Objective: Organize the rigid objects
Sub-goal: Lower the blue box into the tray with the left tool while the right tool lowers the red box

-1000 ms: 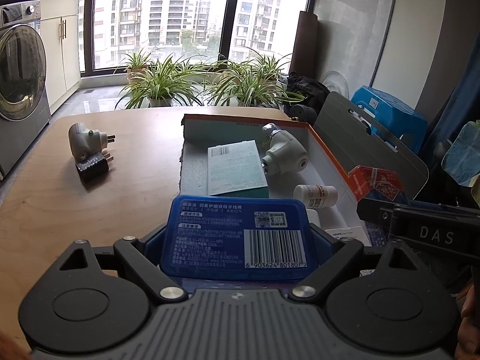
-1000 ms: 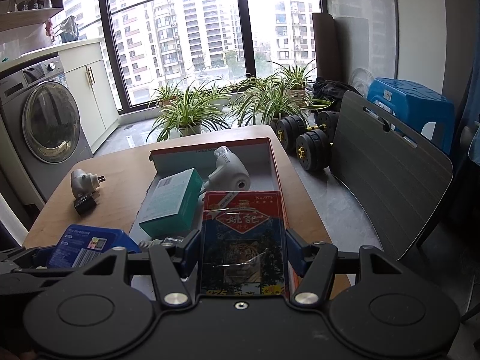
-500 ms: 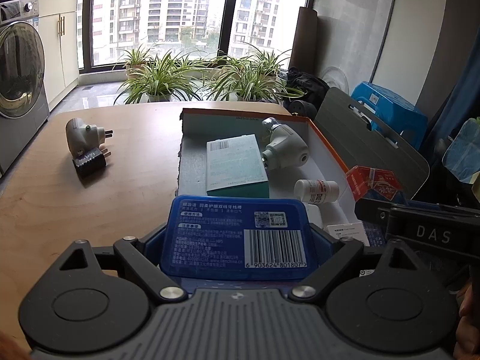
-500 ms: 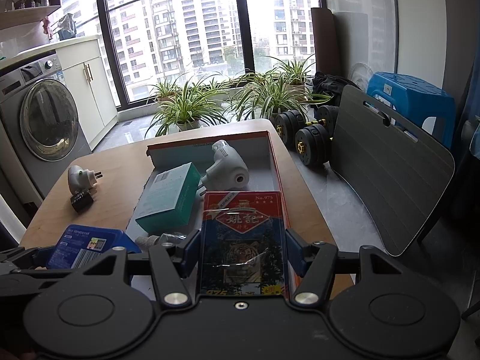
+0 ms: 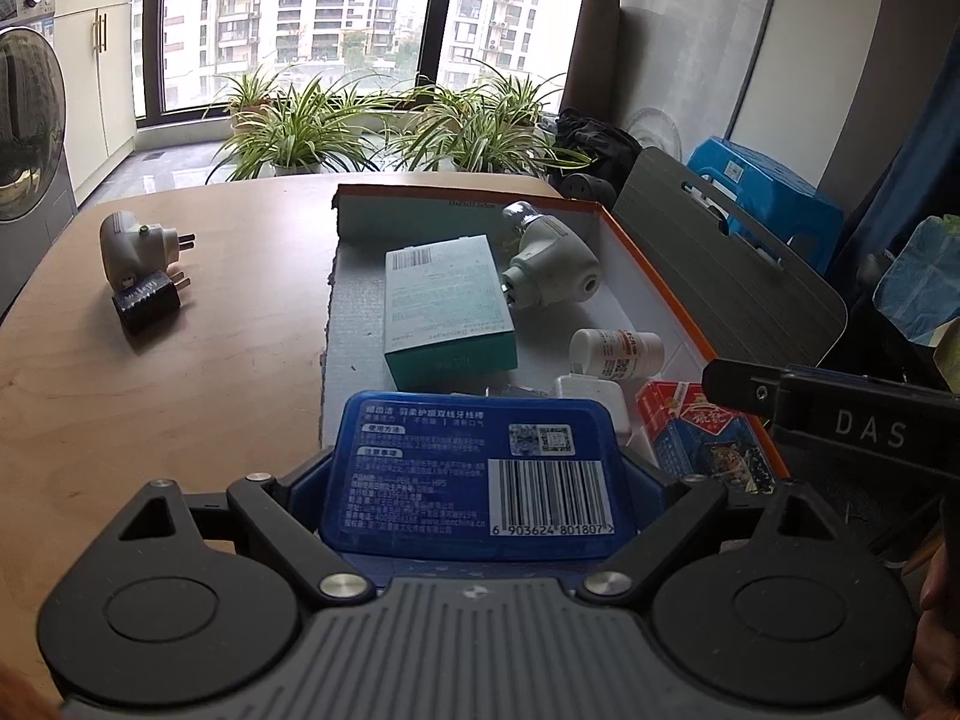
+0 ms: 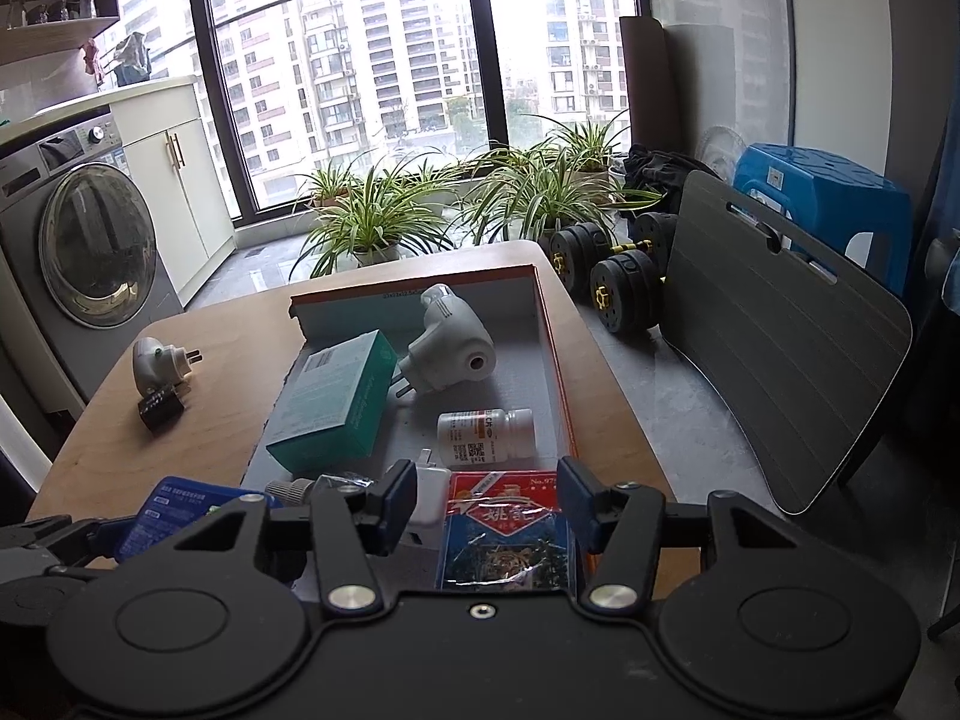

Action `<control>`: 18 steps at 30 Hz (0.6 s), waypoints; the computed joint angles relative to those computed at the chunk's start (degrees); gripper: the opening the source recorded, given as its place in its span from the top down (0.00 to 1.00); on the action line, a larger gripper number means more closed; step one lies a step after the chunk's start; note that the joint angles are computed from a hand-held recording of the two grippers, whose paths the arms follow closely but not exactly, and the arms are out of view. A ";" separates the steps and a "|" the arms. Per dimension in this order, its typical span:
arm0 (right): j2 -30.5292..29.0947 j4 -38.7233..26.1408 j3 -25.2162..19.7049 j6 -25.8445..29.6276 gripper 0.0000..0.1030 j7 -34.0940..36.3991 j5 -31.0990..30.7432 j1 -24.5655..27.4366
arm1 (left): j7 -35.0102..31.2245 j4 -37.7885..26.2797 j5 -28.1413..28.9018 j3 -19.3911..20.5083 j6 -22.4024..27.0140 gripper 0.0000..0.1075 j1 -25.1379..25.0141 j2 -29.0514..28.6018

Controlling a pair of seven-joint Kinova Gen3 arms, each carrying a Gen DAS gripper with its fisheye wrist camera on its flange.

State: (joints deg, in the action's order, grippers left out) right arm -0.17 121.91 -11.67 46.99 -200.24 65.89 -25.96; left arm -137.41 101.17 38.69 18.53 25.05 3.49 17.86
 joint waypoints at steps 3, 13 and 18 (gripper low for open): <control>-0.05 -0.29 -0.12 0.67 0.37 0.08 0.02 -0.10 | 0.07 0.02 -0.25 -0.10 0.10 0.11 0.18 0.10; 0.26 -1.78 -0.67 2.21 0.29 0.80 0.57 -0.93 | 1.91 0.17 -0.04 -0.80 -0.67 0.08 -0.52 -0.77; 1.30 -3.60 -0.74 2.76 0.23 2.55 0.58 -1.95 | 3.90 -0.08 -0.85 -2.11 -1.31 0.08 -0.80 -1.45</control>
